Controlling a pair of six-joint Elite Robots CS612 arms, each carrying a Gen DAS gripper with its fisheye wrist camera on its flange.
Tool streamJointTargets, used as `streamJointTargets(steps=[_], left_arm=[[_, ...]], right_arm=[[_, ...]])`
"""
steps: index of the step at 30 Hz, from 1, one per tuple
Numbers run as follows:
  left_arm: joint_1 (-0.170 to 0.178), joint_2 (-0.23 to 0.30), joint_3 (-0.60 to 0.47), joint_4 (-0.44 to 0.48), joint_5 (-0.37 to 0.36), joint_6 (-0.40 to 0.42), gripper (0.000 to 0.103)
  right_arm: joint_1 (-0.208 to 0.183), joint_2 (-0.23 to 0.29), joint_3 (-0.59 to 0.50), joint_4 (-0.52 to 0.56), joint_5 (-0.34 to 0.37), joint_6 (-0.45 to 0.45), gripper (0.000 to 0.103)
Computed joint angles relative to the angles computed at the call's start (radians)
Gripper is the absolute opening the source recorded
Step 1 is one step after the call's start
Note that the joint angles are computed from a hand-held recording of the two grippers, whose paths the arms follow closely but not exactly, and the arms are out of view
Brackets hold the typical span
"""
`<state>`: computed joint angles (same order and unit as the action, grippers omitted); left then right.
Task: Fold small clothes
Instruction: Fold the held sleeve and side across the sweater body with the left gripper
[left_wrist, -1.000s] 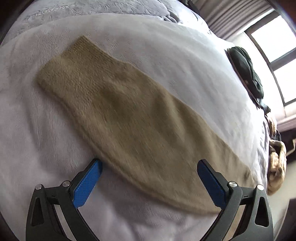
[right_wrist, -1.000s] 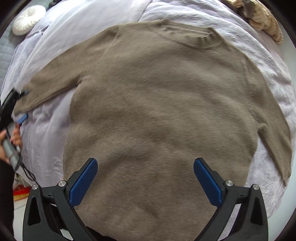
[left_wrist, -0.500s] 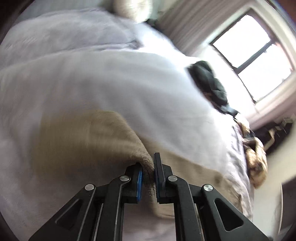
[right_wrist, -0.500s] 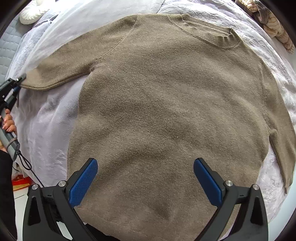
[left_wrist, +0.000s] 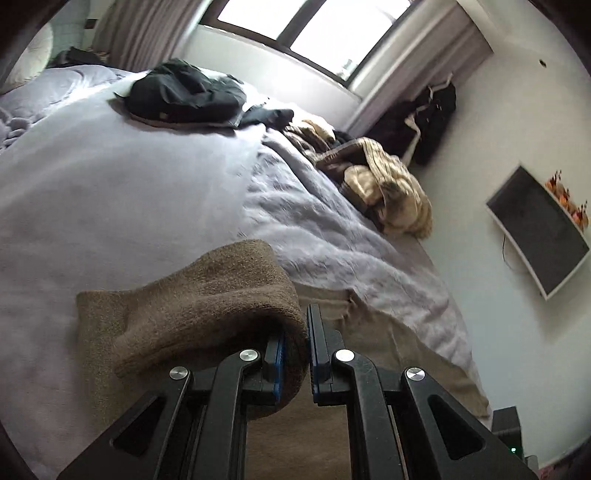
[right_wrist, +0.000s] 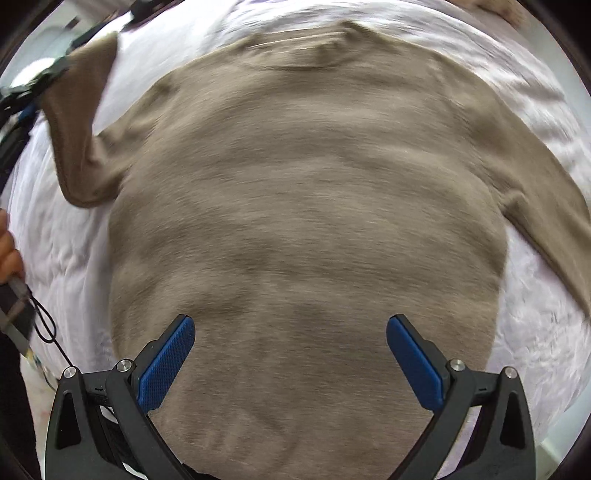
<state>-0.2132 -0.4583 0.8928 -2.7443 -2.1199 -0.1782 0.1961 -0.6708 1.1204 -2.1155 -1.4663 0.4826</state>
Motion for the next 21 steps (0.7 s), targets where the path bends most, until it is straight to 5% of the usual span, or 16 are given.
streamJointTargets(steps=[2,6,8,9,17,21], left_arm=[[-0.025,-0.002,0.008,0.055,0.021,0.043,0.012],[-0.079,0.004,0.008,0.203,0.174,0.123,0.018],[-0.095,-0.001,0.021,0.241,0.252,0.163,0.059],[-0.101,-0.011,0.046,0.229,0.293,0.173,0.064],[-0.075,-0.101,0.18,0.087,0.443,0.239,0.065],[-0.038,-0.1,0.161,0.116,0.523,0.206,0.065]], right_arm=[[-0.017,-0.023,0.051,-0.037,0.001,0.03,0.103],[-0.045,-0.049,0.119,-0.078,0.009,0.087,0.103],[-0.058,-0.056,0.142,-0.088,0.018,0.107,0.103],[-0.063,-0.057,0.147,-0.09,0.023,0.112,0.103],[-0.083,-0.032,0.106,-0.177,0.111,0.022,0.103],[-0.047,0.038,-0.047,-0.171,0.011,-0.192,0.103]])
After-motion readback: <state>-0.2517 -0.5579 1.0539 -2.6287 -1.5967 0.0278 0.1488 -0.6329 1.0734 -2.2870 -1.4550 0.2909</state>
